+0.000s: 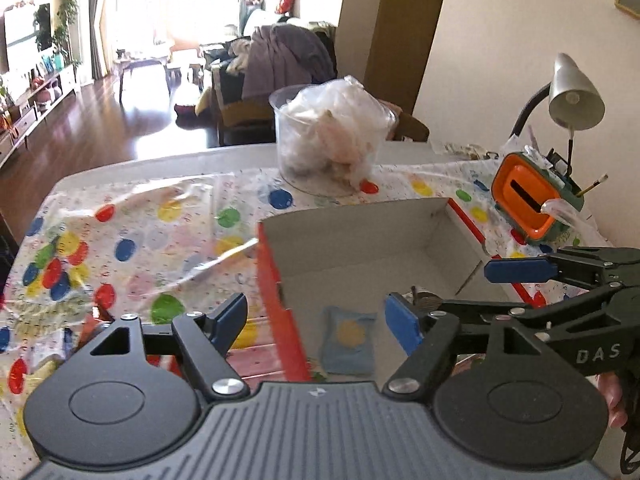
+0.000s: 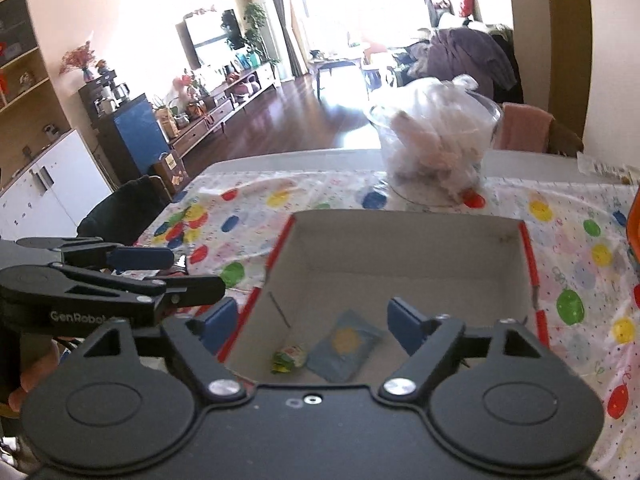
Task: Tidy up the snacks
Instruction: 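Withdraw both tools from the box toward the snack pile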
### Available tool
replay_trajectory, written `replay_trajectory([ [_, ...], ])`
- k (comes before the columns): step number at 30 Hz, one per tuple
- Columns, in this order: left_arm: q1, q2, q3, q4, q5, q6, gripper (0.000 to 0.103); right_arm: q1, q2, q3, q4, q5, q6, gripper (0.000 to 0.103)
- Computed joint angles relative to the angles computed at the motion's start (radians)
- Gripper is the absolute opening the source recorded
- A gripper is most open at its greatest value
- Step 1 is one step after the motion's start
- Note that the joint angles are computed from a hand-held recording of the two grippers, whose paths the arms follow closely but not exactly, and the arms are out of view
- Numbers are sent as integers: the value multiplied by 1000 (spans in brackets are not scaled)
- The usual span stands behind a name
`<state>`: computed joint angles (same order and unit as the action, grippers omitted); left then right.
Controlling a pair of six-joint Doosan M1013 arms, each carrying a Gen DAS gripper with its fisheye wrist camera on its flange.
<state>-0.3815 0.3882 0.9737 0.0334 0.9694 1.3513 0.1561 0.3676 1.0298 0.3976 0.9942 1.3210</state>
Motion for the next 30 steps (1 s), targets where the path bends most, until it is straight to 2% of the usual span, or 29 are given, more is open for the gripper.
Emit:
replay_trajectory([
  [2, 8, -23, 33, 14, -27, -2, 77, 13, -7, 10, -3, -15, 0, 85],
  [6, 32, -66, 95, 11, -80, 20, 78, 47, -17, 26, -18, -47, 15, 94],
  [8, 45, -85, 125, 14, -104, 31, 84, 63, -17, 26, -24, -54, 25, 96],
  [12, 80, -117, 172, -21, -137, 79, 85, 95, -19, 36, -36, -87, 47, 103],
  [16, 124, -135, 201, -80, -136, 122, 85, 126, -12, 35, -53, -103, 78, 103],
  [21, 175, -150, 231, -98, -121, 154, 85, 168, 3, 27, -116, -107, 129, 103],
  [30, 274, -143, 248, -172, -54, 246, 85, 229, 60, -29, -216, -65, 282, 103],
])
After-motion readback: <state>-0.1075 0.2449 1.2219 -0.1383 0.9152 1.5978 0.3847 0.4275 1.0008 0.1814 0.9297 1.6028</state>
